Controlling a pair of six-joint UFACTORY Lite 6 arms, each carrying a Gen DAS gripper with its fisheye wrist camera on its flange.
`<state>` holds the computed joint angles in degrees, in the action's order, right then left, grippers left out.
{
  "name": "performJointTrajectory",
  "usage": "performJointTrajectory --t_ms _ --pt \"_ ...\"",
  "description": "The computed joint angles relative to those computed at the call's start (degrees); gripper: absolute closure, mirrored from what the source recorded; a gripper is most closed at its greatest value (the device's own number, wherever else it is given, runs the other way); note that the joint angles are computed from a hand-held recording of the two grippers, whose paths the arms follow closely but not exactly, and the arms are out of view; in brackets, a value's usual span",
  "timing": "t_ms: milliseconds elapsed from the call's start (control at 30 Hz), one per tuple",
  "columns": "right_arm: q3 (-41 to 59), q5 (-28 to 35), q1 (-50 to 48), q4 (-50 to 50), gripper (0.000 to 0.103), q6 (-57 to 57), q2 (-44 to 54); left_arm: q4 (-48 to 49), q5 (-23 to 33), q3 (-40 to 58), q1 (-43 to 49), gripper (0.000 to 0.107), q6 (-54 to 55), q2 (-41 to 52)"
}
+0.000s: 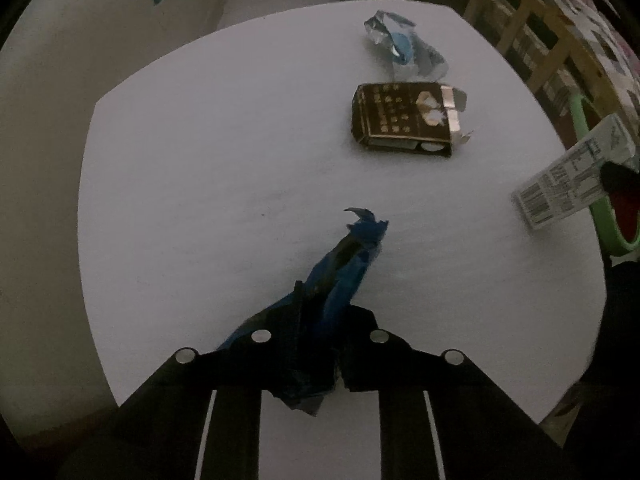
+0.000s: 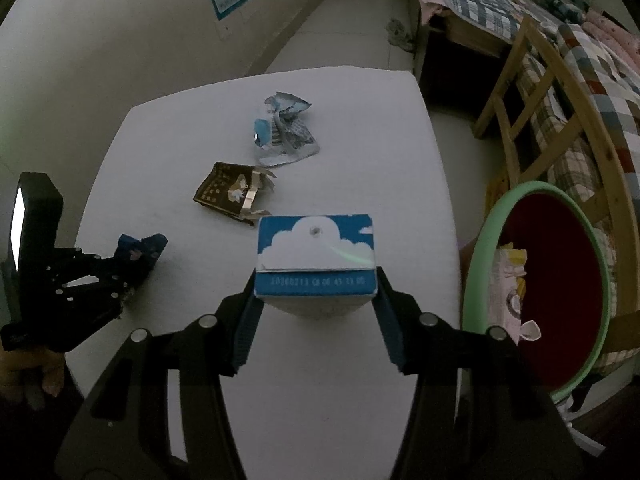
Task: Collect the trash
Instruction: 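Carry the blue wrapper and tissue pack over the green bin and open both tools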
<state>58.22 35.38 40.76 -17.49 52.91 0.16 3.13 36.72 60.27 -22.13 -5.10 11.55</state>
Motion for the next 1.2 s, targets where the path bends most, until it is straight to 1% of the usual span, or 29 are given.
performJointTrajectory --t_ms 233,267,367,467,600,633,700,800,900,1000,1133,1200 --pt "-1.2 1.2 2.0 -2.0 0.052 2.9 -3.4 -1.9 2.2 -1.1 -0.7 0.097 0.0 -6.3" --pt "-1.6 1.5 2.3 -2.4 0.052 3.4 -4.4 -1.9 2.9 -0.5 -1.6 0.097 -0.9 -7.2" --pt "-3.1 2.6 3.0 -3.3 0.052 4.6 -7.8 -1.8 3.6 -3.7 -4.6 0.097 -3.9 -12.7" --pt "-5.4 3.7 2.9 -3.8 0.052 5.3 -11.7 -2.1 4.8 -2.9 -7.0 0.097 -5.9 -14.8" --pt "-8.6 4.8 1.5 -3.7 0.052 4.8 -16.8 -0.6 5.4 2.4 -12.7 0.097 -11.8 -11.8" --pt "-9.5 5.1 0.8 -3.5 0.052 4.3 -18.4 -0.1 4.8 4.7 -14.4 0.097 -13.5 -9.4" --pt "-11.2 5.9 -0.6 -3.0 0.052 3.2 -21.3 -0.1 5.2 6.5 -16.1 0.097 -14.8 -8.6" --pt "-13.7 6.9 -3.8 -1.8 0.052 0.6 -25.9 0.0 6.0 11.9 -19.1 0.097 -16.7 -4.9" --pt "-16.2 7.9 -8.9 0.6 0.052 -4.3 -31.0 -1.2 6.3 17.1 -21.5 0.097 -17.2 -0.9" --pt "-18.1 8.9 -16.6 4.5 0.052 -12.0 -36.0 -1.6 7.0 23.2 -24.2 0.097 -18.2 3.5" --pt "-19.8 10.0 -31.3 13.0 0.052 -27.8 -40.8 -3.7 7.8 31.8 -26.9 0.097 -17.9 9.6" --pt "-20.4 10.4 -38.8 17.5 0.052 -36.0 -42.0 -4.1 9.6 39.0 -28.7 0.097 -18.0 14.7"
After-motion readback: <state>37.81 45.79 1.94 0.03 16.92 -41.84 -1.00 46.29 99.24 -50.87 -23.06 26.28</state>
